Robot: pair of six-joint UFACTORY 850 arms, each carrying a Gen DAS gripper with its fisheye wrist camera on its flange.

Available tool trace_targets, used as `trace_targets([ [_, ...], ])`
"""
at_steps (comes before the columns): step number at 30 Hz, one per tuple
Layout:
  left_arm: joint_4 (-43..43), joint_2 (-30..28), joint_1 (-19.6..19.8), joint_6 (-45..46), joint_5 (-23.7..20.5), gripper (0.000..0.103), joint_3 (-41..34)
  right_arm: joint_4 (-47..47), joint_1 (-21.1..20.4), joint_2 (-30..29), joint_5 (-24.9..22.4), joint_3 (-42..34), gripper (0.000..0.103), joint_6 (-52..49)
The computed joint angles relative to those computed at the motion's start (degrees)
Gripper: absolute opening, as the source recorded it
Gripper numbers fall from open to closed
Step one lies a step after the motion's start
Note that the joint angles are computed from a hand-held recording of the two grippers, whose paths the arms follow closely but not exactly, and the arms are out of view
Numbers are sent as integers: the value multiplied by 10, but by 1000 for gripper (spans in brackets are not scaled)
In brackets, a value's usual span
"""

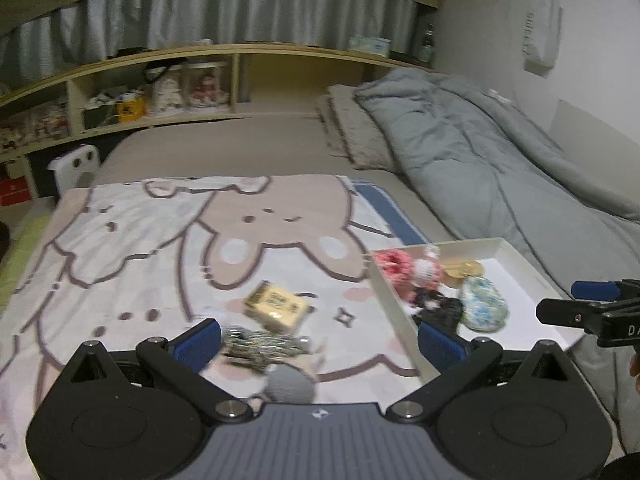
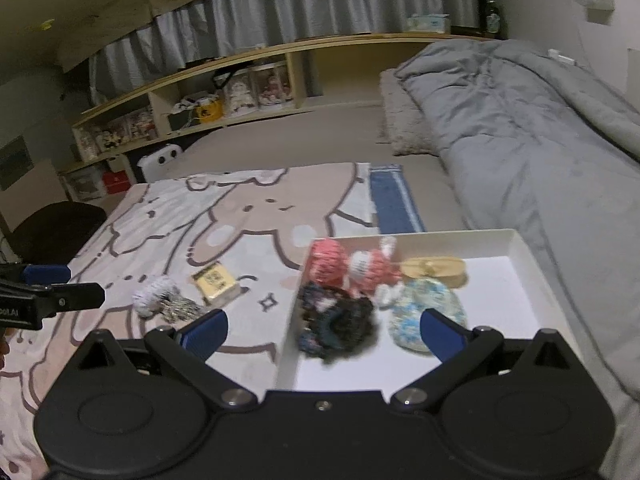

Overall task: Organize objects
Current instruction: 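Move both tools toward the remaining toys on the blanket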

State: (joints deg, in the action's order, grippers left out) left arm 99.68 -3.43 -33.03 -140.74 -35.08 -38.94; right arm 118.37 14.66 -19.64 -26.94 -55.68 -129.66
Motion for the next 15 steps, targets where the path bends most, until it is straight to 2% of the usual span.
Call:
trace_targets([
  [7,-25,25,13,0,-36,103,31,13,35,-17,-12,-14,103,6],
  [15,32,39,44,-40,-28,103,65,65,71,-44,-22,-25,103,-25],
])
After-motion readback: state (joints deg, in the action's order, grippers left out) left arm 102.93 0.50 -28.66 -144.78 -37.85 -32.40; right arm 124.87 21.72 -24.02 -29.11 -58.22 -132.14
